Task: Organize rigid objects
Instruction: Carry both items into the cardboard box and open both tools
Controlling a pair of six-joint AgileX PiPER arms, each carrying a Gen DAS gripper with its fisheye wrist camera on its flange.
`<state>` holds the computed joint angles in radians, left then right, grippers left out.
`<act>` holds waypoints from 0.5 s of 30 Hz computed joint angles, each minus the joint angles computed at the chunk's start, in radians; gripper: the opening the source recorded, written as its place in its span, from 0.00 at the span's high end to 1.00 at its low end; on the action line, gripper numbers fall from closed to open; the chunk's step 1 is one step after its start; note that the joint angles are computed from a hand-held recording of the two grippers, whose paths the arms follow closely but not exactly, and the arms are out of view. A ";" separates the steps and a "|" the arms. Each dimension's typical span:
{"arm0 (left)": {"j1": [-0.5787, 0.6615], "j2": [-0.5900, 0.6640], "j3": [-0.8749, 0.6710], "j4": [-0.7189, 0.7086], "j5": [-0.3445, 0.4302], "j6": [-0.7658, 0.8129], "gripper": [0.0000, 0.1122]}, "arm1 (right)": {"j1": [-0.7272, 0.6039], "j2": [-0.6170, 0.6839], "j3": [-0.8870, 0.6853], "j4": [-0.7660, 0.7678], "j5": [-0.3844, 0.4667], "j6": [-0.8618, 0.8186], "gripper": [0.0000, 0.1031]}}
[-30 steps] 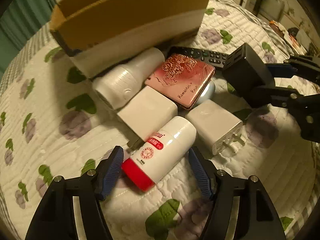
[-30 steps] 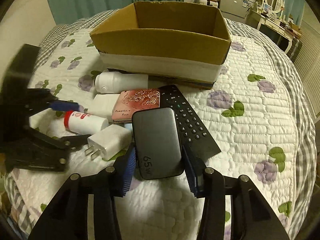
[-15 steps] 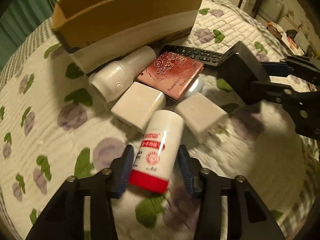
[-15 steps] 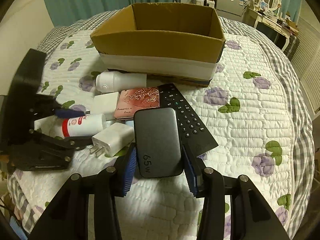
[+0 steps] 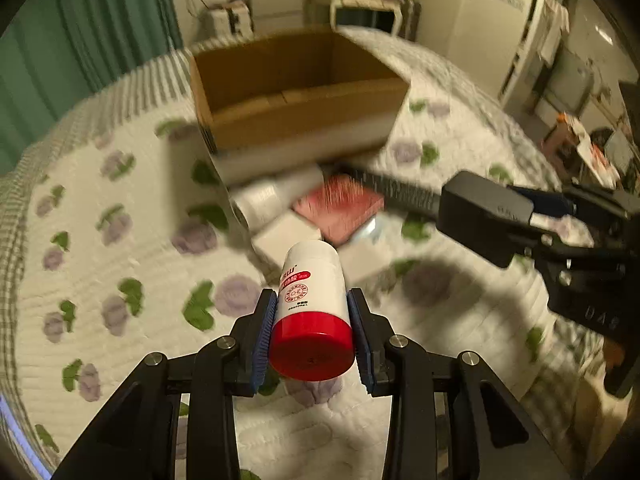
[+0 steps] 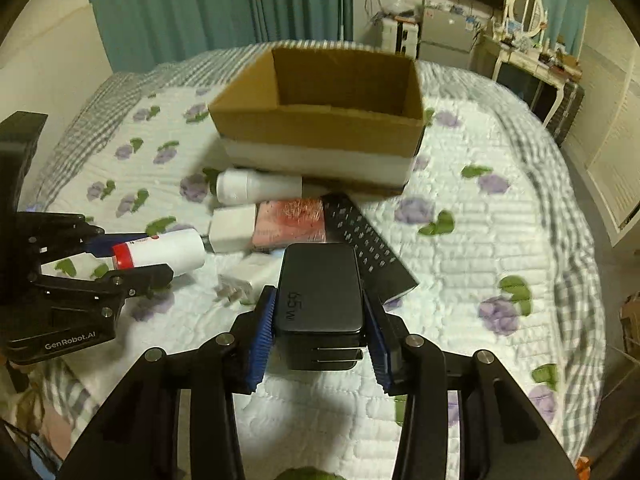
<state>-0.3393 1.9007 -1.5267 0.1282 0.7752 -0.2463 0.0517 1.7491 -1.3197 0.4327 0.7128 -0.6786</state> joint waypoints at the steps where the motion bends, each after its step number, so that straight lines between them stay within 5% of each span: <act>1: -0.003 -0.012 -0.012 0.009 0.005 -0.014 0.68 | -0.002 -0.017 -0.004 0.004 0.000 -0.001 0.60; 8: -0.026 -0.004 -0.214 0.125 0.086 -0.130 0.68 | 0.002 -0.073 -0.123 0.007 0.026 0.018 0.60; 15: 0.007 0.127 -0.508 0.118 0.184 -0.090 0.68 | 0.033 0.039 -0.397 -0.017 0.068 0.073 0.60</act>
<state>-0.3328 2.0277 -2.0351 0.2460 0.9594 -0.3361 0.0847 1.7883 -1.7171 0.4156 0.7810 -0.6055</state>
